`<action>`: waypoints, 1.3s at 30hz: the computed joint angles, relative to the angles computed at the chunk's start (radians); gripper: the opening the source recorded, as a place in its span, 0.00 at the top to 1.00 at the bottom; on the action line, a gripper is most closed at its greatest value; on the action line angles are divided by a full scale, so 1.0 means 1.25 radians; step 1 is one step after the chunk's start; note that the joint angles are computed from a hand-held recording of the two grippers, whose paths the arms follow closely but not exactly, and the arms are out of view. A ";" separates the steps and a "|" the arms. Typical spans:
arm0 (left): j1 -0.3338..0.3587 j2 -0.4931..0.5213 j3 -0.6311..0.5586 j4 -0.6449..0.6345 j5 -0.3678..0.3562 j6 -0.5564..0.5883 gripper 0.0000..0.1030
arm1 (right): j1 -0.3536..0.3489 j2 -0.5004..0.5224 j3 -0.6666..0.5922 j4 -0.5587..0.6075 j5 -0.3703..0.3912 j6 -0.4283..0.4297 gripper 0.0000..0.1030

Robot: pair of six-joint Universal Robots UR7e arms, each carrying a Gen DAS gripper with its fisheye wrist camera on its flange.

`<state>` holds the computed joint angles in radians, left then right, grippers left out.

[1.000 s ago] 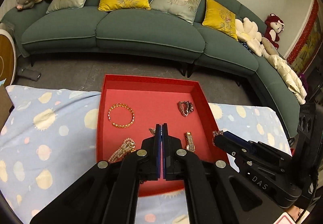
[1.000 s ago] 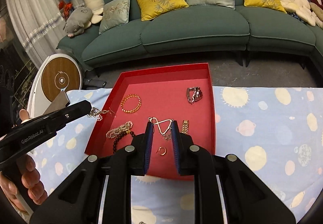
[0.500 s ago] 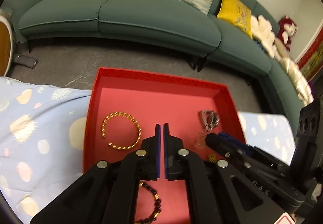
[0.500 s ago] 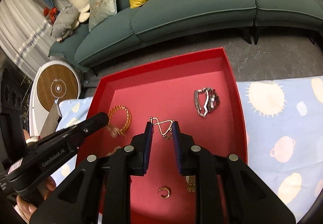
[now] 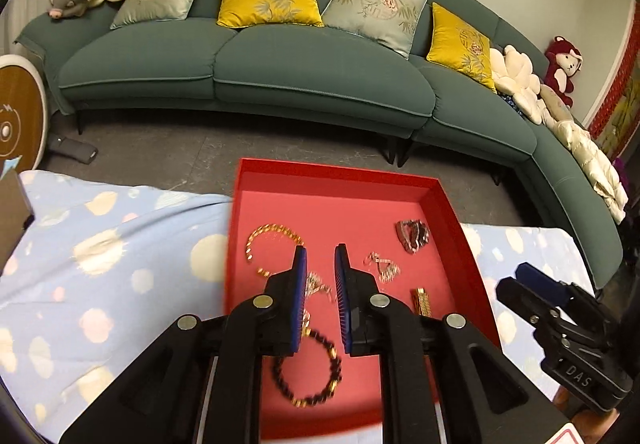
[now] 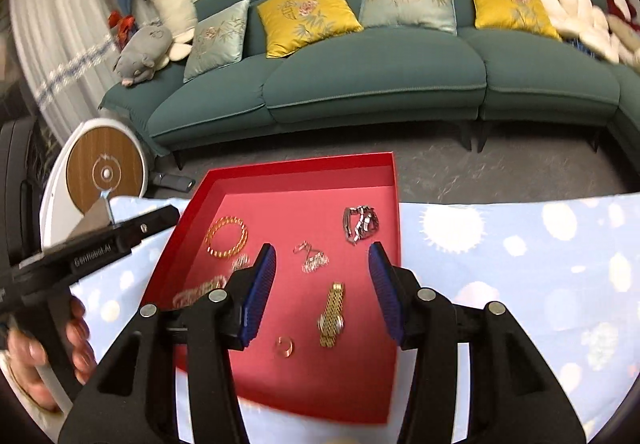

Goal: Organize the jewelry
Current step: 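Move both open tools back over the gold hoop earring and silver ring, then grasp the gold hoop earring with the right tool while the left tool grasps the silver ring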

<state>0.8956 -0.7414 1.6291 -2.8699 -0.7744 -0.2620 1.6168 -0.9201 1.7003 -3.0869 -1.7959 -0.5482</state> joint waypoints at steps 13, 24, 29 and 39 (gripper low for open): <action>-0.136 -0.151 0.244 0.071 0.075 -0.158 0.68 | 0.028 -0.208 0.263 -0.005 -0.044 -0.041 0.54; -0.200 -0.201 0.379 0.144 0.032 -0.344 0.68 | 0.009 -0.245 0.432 -0.122 -0.100 -0.064 0.54; -0.203 -0.188 0.401 0.140 0.036 -0.350 0.68 | -0.017 -0.194 0.452 -0.181 -0.112 -0.103 0.55; -0.183 -0.161 0.411 0.111 0.030 -0.322 0.68 | -0.034 -0.153 0.439 -0.206 -0.130 -0.136 0.57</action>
